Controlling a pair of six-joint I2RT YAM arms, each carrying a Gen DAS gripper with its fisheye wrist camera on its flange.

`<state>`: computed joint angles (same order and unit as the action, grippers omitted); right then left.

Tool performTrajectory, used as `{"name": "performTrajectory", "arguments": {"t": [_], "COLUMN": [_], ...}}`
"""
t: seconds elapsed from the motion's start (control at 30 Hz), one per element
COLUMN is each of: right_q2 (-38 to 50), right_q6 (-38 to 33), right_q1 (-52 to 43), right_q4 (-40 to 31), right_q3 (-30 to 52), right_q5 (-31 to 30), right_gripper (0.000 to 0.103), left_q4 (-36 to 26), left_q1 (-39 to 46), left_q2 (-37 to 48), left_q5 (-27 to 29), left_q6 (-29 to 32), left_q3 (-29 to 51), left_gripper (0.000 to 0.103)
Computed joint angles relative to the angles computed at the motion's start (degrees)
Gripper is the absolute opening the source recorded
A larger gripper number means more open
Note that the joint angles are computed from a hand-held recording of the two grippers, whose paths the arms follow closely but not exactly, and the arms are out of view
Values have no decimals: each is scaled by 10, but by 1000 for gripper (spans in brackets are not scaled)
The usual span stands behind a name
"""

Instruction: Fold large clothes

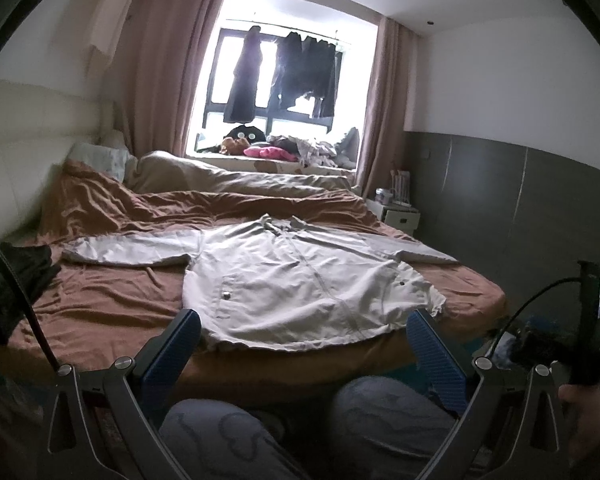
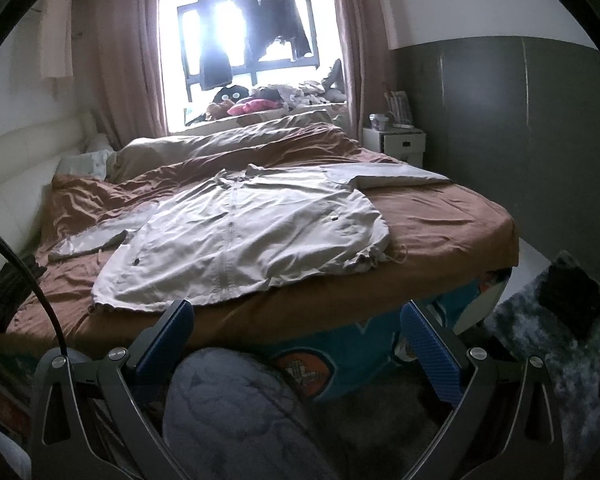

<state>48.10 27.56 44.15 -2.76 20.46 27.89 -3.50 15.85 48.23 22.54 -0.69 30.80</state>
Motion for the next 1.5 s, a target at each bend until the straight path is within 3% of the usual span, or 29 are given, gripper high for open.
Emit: {"name": "performTrajectory", "arguments": {"t": [0.13,0.3,0.53,0.73,0.93,1.2,1.4,1.5], "right_q2": [-2,29,154,274,418,578,707,790], "right_q6": [2,-13,-29,-50,-76,-88,-86,-91], "right_q1": [6,0,-59,-96,-118,-146,-143,-136], "right_q4": [-24,5,87,135,136,72,-6,-67], "right_q3": [20,28,71,154,305,518,714,851], "right_q5": [11,-6,-89,-152,-200,-255,-283,-295], "right_gripper": [103,103,103,103,103,103,103,103], "left_q4": [-2,16,27,53,57,-21,-85,-104], "left_q1": [27,42,48,54,59,74,98,110], "left_q2": [18,44,123,208,336,536,663,713], "left_q5": [29,34,17,3,1,-1,-17,-33], "left_q6": [1,-4,7,16,22,37,34,24], "left_q3": [14,21,66,130,242,455,616,681], "left_gripper": [103,103,103,103,103,103,102,97]}}
